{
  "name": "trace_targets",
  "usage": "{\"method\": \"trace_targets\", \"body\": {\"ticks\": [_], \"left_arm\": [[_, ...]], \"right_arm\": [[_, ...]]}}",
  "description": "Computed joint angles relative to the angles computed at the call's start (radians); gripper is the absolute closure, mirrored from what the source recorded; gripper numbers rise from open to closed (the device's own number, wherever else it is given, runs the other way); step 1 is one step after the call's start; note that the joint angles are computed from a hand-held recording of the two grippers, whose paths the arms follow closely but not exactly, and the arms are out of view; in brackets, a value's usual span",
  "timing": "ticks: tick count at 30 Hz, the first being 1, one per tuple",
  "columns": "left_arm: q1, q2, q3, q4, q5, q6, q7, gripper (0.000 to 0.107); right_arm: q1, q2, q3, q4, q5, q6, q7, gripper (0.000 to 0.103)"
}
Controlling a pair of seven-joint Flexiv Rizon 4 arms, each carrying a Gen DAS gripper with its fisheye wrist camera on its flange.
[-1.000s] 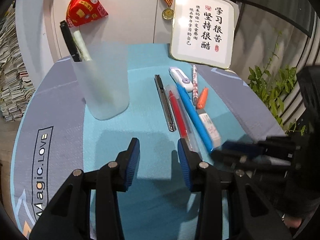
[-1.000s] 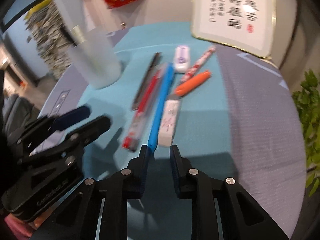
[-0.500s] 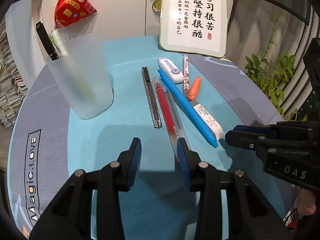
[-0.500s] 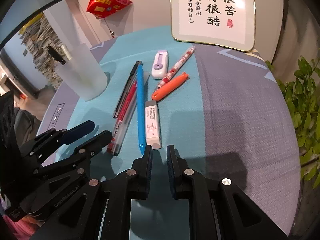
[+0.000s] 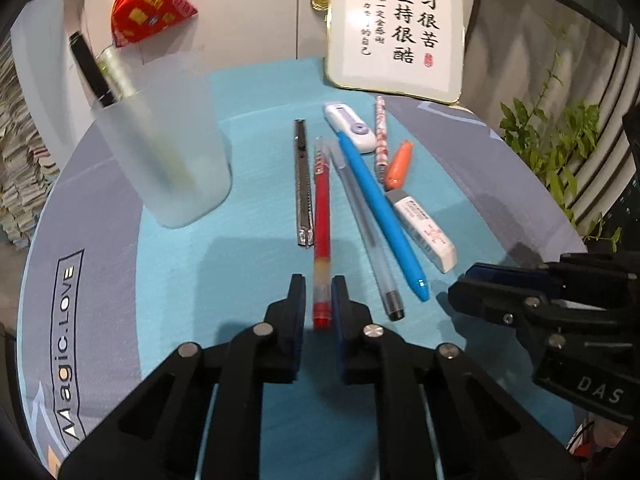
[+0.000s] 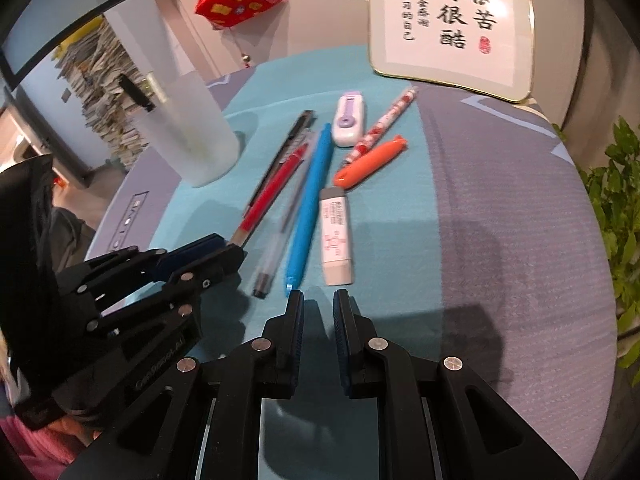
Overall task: Organize stationery
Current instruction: 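Lift the red pen with the left tool while the right tool lifts the blue pen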
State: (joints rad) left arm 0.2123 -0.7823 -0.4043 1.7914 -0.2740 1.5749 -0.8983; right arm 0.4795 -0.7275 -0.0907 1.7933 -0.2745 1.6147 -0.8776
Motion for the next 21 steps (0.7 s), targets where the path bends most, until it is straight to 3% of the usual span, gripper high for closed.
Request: {"method": "trace_targets", "body": {"ticks": [7, 18, 21], "left_arm": [[-0.040, -0.002, 0.037, -0.013, 0.013, 0.013, -0.012, 0.101], [0.030, -0.010, -0.040, -0.005, 0.008, -0.014, 0.025, 0.099], [0.064, 0.007, -0.063, 0.036, 0.010, -0.010, 0.048, 0.099]], "right_arm": [[0.018, -0.034, -0.005, -0.056, -0.021, -0.041, 0.001, 0.087], [0.073, -0.071, -0.094, -0.103, -0.050, -0.048, 0.053, 0.090], [0.058, -0.052, -0.070, -0.085, -0.057, -0.065, 0.049, 0.091]]}}
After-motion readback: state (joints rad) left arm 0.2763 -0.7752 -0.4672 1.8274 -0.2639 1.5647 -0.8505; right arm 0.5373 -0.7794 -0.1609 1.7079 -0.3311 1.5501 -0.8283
